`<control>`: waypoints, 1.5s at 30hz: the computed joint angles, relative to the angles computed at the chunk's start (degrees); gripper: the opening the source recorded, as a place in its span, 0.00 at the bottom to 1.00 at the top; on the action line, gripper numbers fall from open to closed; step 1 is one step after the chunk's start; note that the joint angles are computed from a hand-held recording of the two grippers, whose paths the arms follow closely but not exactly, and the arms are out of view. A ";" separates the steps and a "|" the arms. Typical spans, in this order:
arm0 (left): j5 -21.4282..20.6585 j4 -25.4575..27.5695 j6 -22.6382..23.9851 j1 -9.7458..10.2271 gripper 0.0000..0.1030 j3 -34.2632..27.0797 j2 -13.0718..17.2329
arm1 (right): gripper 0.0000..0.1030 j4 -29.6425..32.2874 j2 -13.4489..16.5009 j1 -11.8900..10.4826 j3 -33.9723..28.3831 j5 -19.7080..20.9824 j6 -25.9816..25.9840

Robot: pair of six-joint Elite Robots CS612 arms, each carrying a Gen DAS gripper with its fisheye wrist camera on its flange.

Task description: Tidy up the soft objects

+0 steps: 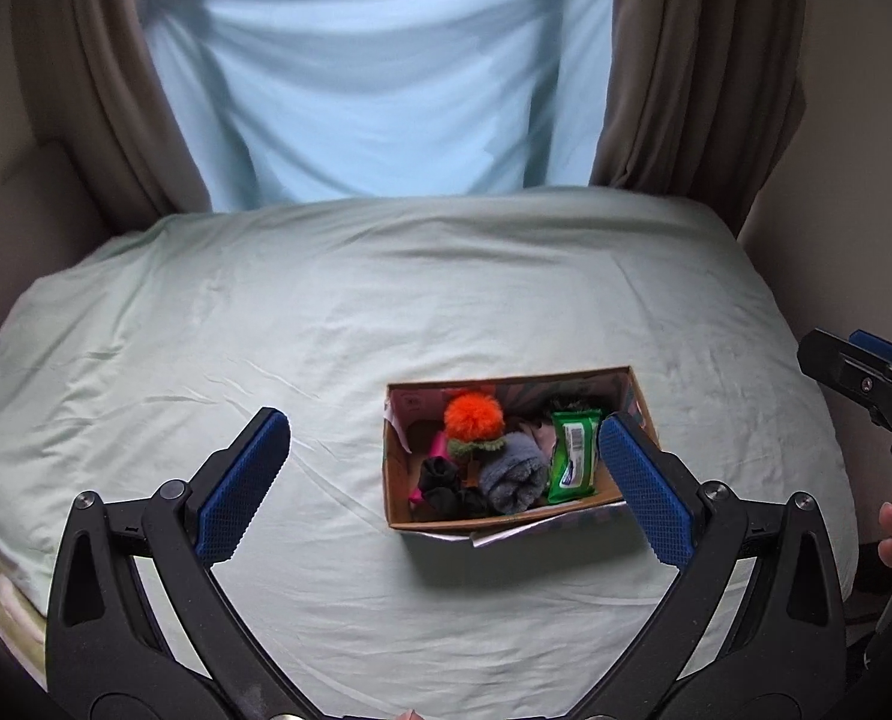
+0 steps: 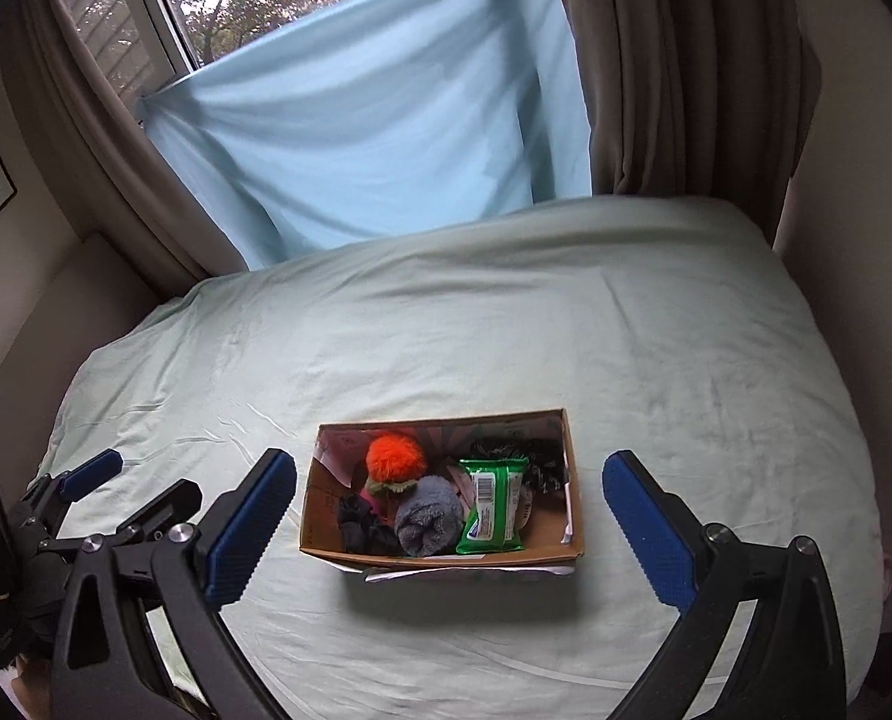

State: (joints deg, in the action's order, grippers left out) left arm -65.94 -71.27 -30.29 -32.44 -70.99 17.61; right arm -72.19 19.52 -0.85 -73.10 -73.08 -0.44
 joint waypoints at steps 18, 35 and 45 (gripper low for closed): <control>13.97 -5.09 0.14 -7.50 1.00 -7.64 0.04 | 0.99 -2.86 0.81 -2.74 -14.25 -5.95 -5.99; 16.91 -9.73 3.43 -9.45 1.00 -6.04 -0.08 | 0.99 -4.18 1.83 -4.34 -16.76 -6.49 -6.31; 17.32 -10.16 4.03 -9.81 1.00 -5.90 -0.14 | 0.99 -5.05 1.98 -4.55 -17.35 -6.25 -5.08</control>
State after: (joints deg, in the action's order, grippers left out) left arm -48.62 -81.43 -26.27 -42.25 -76.89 17.47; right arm -77.24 21.51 -5.40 -90.45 -79.33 -5.52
